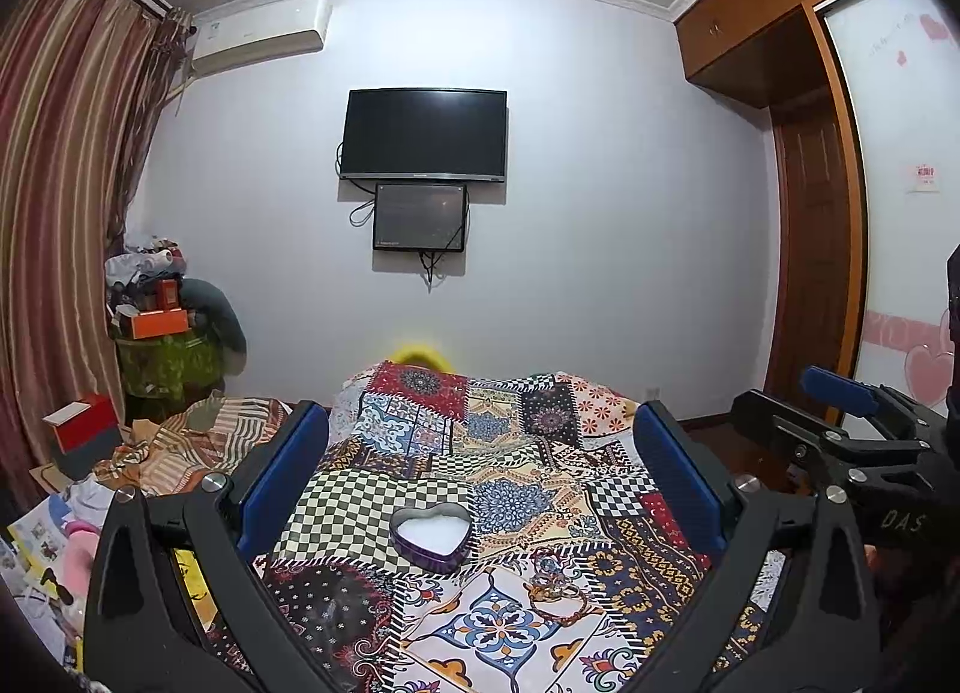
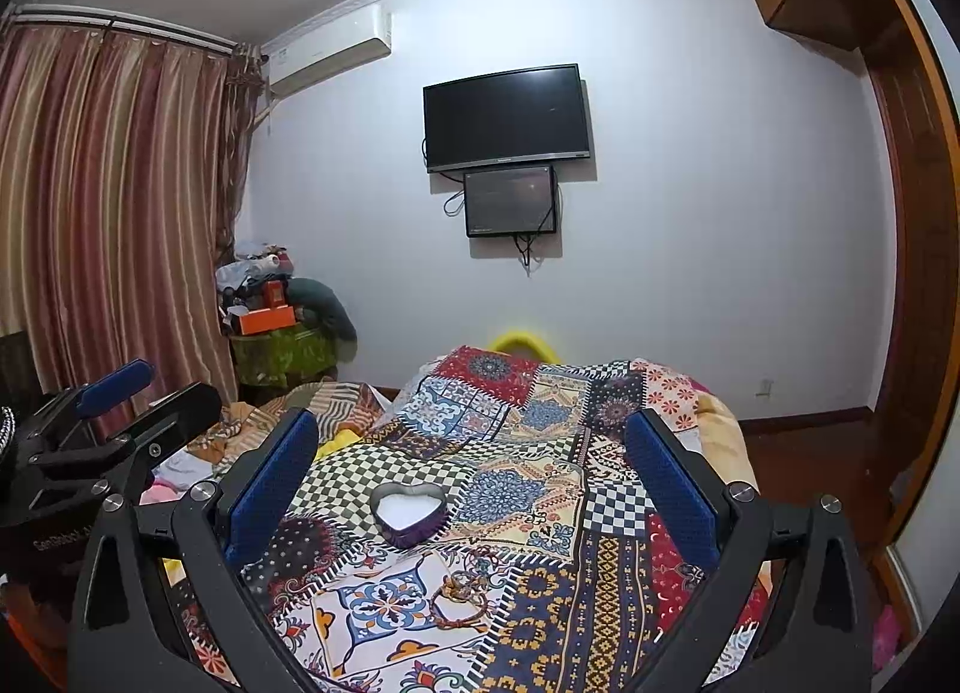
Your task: Organize jewelry
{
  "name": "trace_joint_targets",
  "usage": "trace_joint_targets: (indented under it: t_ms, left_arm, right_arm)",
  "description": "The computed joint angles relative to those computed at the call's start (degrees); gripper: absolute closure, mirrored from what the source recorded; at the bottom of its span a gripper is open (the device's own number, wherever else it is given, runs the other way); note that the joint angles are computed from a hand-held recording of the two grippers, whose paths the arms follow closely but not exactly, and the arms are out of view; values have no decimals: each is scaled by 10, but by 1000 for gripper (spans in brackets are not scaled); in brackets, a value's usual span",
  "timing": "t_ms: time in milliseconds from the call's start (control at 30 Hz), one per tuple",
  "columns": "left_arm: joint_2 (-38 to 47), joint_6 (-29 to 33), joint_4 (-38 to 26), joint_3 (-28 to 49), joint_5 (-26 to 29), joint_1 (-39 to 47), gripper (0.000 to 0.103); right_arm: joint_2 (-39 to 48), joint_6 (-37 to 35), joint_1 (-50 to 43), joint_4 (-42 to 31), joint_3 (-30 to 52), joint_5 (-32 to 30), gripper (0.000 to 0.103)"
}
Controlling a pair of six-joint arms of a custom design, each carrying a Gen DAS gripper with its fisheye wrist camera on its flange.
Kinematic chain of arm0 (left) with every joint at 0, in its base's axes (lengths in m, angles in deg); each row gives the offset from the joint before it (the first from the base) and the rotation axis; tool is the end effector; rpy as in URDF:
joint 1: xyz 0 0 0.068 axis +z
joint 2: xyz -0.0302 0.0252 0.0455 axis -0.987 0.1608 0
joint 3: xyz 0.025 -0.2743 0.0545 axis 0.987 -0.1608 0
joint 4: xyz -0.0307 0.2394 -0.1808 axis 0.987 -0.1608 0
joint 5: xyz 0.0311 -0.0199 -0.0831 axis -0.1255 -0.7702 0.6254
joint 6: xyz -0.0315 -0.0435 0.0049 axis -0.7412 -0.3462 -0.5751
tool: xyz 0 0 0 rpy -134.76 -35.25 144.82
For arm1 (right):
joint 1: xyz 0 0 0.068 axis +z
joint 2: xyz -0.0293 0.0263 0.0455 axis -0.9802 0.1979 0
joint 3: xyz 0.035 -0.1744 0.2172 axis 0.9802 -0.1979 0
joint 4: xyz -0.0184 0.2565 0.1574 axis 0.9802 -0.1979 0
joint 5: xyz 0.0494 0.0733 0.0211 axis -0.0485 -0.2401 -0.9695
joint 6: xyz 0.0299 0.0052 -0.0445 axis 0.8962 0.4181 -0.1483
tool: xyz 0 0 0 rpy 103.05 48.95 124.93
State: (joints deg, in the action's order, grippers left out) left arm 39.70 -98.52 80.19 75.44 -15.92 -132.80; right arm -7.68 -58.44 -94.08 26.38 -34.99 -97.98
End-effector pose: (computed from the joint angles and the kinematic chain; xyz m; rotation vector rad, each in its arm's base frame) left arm 0.1674 -0.1653 0.2937 -0.1372 1.6817 0.0619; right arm 0.2152 -0.0334 0.3072 -0.4098 1.7283 0.4420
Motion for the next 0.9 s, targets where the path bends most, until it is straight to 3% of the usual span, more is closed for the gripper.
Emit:
trace_joint_targets:
  t_ms: [900]
  left_arm:
    - [1, 0, 1, -2, -3, -2, 1]
  right_arm:
    - [9, -2, -2, 0, 5, -1, 1]
